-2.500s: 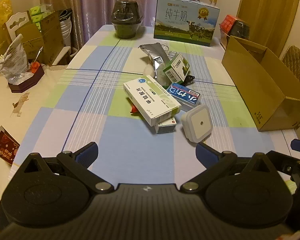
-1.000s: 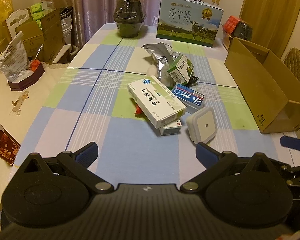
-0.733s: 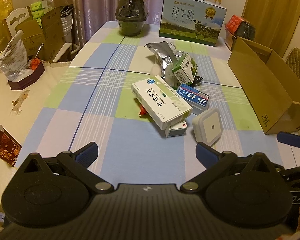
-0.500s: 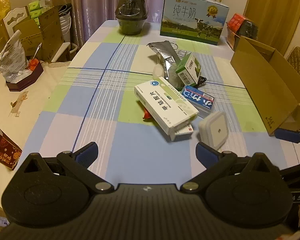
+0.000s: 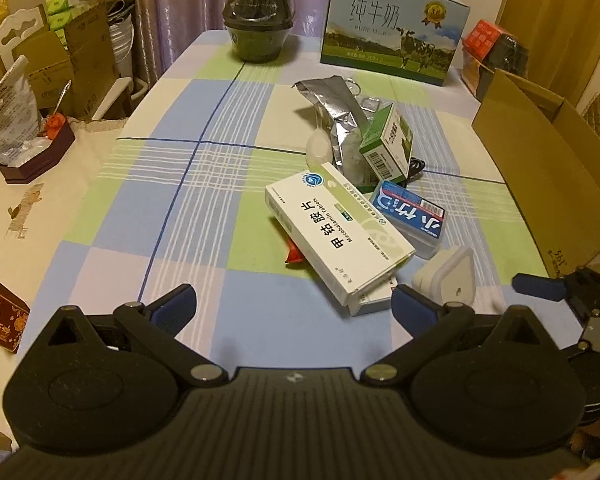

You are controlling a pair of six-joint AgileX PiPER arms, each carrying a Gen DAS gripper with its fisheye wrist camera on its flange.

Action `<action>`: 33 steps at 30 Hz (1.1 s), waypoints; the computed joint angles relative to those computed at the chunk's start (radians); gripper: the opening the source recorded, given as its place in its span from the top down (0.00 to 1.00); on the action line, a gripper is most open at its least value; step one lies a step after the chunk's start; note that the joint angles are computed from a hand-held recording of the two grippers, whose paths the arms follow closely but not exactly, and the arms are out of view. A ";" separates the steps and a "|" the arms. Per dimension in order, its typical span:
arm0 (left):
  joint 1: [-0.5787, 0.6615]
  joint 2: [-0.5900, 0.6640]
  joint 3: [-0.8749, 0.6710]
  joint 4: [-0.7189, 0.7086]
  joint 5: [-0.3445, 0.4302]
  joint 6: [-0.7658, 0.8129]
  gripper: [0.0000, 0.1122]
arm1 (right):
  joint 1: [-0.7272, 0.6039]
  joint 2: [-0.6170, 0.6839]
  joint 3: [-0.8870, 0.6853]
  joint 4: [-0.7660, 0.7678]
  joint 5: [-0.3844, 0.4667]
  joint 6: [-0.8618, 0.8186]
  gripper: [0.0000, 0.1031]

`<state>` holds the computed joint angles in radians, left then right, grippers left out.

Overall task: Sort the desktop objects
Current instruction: 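Move the right gripper toward the white square night light, then grasp the white night light with the right gripper while the left gripper approaches the white medicine box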

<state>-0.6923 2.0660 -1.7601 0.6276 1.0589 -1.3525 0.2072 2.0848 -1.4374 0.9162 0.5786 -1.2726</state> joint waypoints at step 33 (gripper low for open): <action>0.095 0.319 -0.430 -0.121 -0.045 0.250 0.14 | -0.044 0.036 -0.025 -0.099 -0.125 0.154 0.40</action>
